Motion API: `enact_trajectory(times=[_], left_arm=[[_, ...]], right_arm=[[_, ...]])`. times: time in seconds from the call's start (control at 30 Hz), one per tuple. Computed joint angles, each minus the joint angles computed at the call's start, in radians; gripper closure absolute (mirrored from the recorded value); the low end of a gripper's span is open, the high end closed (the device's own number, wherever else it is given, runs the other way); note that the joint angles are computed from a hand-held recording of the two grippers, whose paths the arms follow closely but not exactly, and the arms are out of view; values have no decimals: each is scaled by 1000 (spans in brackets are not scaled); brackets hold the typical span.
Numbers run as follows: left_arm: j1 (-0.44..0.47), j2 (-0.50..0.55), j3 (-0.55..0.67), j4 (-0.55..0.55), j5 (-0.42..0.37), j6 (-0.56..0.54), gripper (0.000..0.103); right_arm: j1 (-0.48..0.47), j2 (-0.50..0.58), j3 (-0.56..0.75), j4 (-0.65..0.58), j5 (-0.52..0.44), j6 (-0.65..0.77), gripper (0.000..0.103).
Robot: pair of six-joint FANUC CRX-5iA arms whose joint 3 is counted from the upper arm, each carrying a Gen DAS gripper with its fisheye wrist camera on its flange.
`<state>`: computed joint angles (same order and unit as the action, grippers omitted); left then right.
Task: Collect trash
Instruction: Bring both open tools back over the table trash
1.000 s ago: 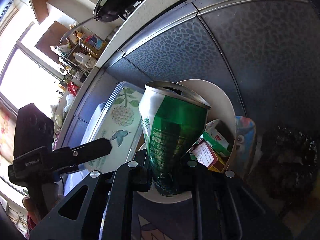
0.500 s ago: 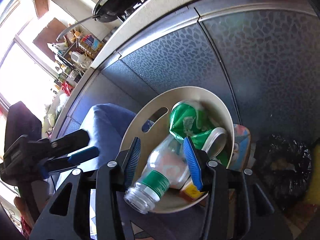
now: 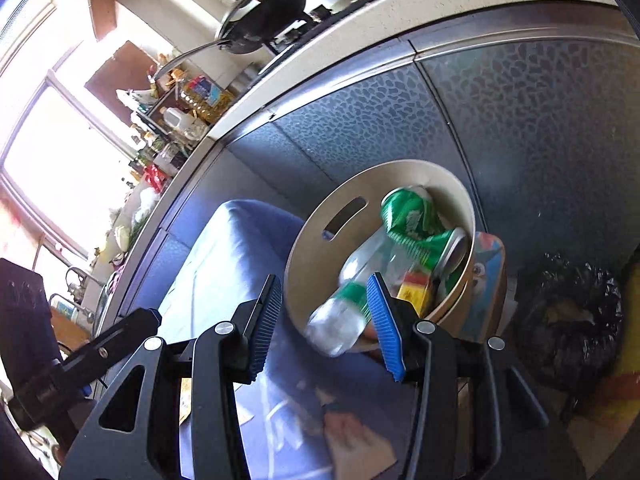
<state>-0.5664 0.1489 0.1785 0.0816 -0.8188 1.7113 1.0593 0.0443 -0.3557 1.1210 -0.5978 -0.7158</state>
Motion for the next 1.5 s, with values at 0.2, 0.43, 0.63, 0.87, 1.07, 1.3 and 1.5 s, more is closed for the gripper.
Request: enact_trajectory(times=[0.2,0.43,0.63,0.87,1.07,1.3,1.5], left_arm=[[-9,-142,-107,-173,-24,159,21],[22,-310,-240,-312,-64,291,21],[114,-448,-375,-303,-50,314,21],[246,-588,-522,-241,-19,272,21],[409,-712,-653,-143,-8,183,21],[489,-853,-734,-234,-27,216,21],[619,-943,-856,-93,28,63,21]], right_arm=[[86,35,59,-9,-38,14,58],[163,133,201,-97,-59,140,58],[225,238,365,-204,-115,298,58],[282,375,587,-309,-218,488,56],[313,514,815,-407,-291,673,55],[352,656,1022,-382,-406,757,55],[357,684,1052,-357,-489,697,55]])
